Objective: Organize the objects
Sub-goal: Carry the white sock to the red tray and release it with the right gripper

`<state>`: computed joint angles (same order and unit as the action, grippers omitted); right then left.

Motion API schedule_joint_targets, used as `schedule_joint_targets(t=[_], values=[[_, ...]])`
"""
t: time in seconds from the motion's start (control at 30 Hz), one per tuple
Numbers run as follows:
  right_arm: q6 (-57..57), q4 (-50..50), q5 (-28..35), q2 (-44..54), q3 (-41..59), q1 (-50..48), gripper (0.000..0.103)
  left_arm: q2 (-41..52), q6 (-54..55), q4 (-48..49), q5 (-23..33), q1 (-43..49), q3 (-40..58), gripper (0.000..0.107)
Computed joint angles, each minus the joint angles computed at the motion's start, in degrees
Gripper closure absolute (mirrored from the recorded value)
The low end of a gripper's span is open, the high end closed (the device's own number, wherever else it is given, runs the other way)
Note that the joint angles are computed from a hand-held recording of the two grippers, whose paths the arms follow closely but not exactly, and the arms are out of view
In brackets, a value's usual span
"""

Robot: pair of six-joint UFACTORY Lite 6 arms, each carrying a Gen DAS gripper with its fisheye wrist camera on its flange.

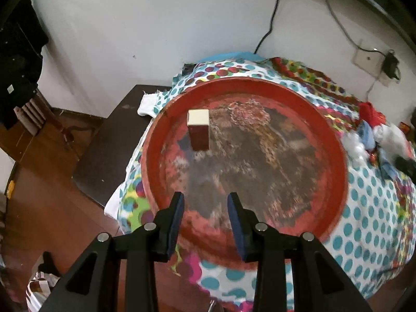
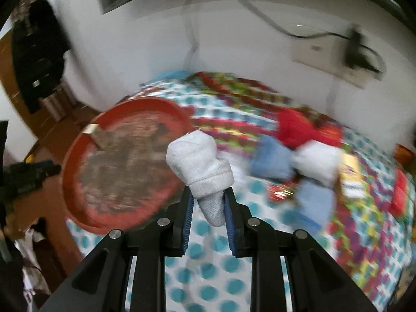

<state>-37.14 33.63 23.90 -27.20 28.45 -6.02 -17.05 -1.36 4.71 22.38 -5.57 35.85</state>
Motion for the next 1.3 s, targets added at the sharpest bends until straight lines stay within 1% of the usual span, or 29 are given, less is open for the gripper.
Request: schedule_joint_targets(t=[0.03, 0.1, 0.17, 0.23, 0.27, 0.33, 0.4, 0.47, 0.67, 0.83, 0.93, 1.07, 1.1, 1.17, 1.3], values=[[4.01, -2.17, -2.21, 2.82, 1.63, 4.57, 0.081, -2.44, 1.22, -1.12, 0.56, 0.18, -1.62, 0.07], [8.75, -4.33, -5.31, 7.75, 4.65, 10.66, 0.081, -6.51, 4.06, -3.33, 1.69, 1.17, -4.23, 0.069], [12.06, -5.42, -7.52, 13.8, 8.98, 15.79, 0.081, -9.5, 3.68, -2.18, 2.62, 1.5, -5.93, 0.069], [11.87, -3.35, -8.45, 20.36, 14.55, 19.48, 0.081, -12.54, 1.37, 0.61, 3.21, 1.84, -7.35, 0.069], [12.16, -3.06, -8.63, 23.34, 17.22, 20.84, 0.081, -13.59, 2.19, 0.16, 3.41, 2.53, -7.83, 0.068], [12.15, -1.99, -8.75, 29.25, 23.06, 23.32, 0.081, -15.07, 8.45, -4.96, 4.35, 5.51, -8.33, 0.068], [11.74, -0.83, -8.0, 35.75, 29.91, 25.07, 0.081, -15.66, 13.19, -8.96, 5.07, 8.16, -8.67, 0.068], [14.51, -2.98, -7.41, 41.47, 36.08, 26.33, 0.081, -15.85, 16.65, -11.44, 5.54, 10.18, -8.88, 0.068], [19.14, -6.53, -3.03, 58.2, 53.69, 27.07, 0.081, -14.35, 22.06, -15.54, 5.41, 14.39, -8.82, 0.068], [25.08, -11.69, 0.17, 68.27, 65.21, 28.13, 0.081, -12.11, 23.93, -17.14, 4.81, 15.88, -8.45, 0.068], [27.9, -14.78, 1.42, 72.48, 70.46, 29.01, 0.08, -11.35, 22.99, -16.57, 4.44, 15.3, -8.44, 0.068], [31.42, -18.13, 2.21, 75.79, 74.45, 29.72, 0.078, -10.88, 20.78, -15.0, 4.14, 13.94, -8.45, 0.068], [31.88, -18.35, 2.25, 76.02, 74.7, 29.72, 0.073, -10.86, 19.32, -13.89, 4.08, 13.26, -8.32, 0.068], [31.31, -17.75, 2.07, 75.36, 73.8, 29.53, 0.069, -10.71, 17.6, -12.86, 4.14, 12.35, -8.04, 0.068], [29.13, -17.18, -1.85, 66.24, 62.39, 28.82, 0.069, -10.3, 15.96, -12.72, 4.29, 10.9, -7.33, 0.068]])
